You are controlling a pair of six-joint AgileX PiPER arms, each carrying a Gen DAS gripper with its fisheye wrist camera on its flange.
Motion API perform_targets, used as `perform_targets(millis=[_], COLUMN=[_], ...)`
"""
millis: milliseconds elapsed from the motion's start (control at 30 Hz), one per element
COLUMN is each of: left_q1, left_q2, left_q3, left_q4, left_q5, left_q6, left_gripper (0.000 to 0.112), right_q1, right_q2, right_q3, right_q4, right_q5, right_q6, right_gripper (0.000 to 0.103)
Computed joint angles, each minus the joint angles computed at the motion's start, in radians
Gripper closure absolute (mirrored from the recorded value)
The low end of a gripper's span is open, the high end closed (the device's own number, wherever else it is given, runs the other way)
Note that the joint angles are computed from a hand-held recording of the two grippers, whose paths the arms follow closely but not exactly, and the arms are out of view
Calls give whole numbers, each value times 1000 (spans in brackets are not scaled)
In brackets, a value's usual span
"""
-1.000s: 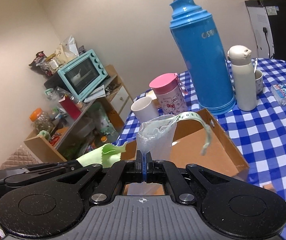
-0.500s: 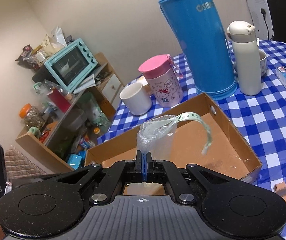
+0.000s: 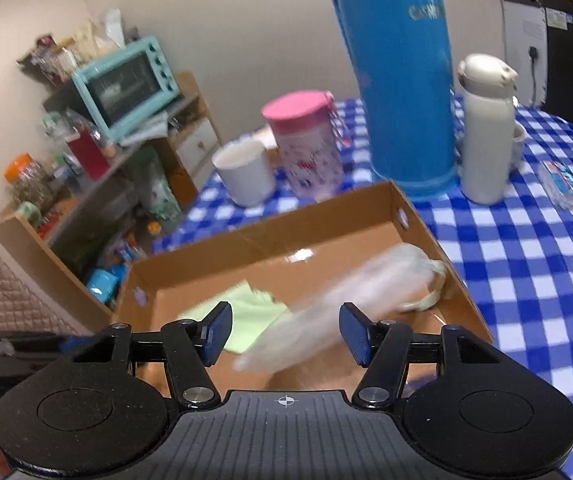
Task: Organize soft objects
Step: 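Drop the green cloth into the tray while the right tool drops the bag in, then move both tools back over the pile of soft items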
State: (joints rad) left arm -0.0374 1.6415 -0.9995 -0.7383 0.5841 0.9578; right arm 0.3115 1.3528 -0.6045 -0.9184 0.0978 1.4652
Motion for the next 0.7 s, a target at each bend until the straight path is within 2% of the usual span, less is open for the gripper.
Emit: perform_targets(millis=[200,267,467,700], left_q1=[11,14,24,67], left_q2=[-38,-50,-104,-199], left_q3=[35,47,82,139], left_q4=[-15,-18,-35,-58], left_q5=[22,29,52,112], left_q6=[37,45,74,117], left_gripper=[81,81,81,79], right_q1=[-10,0,38,196], right_q2=[-42,-74,-184,-367], right_q3=[53,75,113,153], right_q4=[288,258,314,254], right_q5=[16,38,123,329], right_q6=[-224,-178,-192,-46], right_gripper=[44,44,44,44])
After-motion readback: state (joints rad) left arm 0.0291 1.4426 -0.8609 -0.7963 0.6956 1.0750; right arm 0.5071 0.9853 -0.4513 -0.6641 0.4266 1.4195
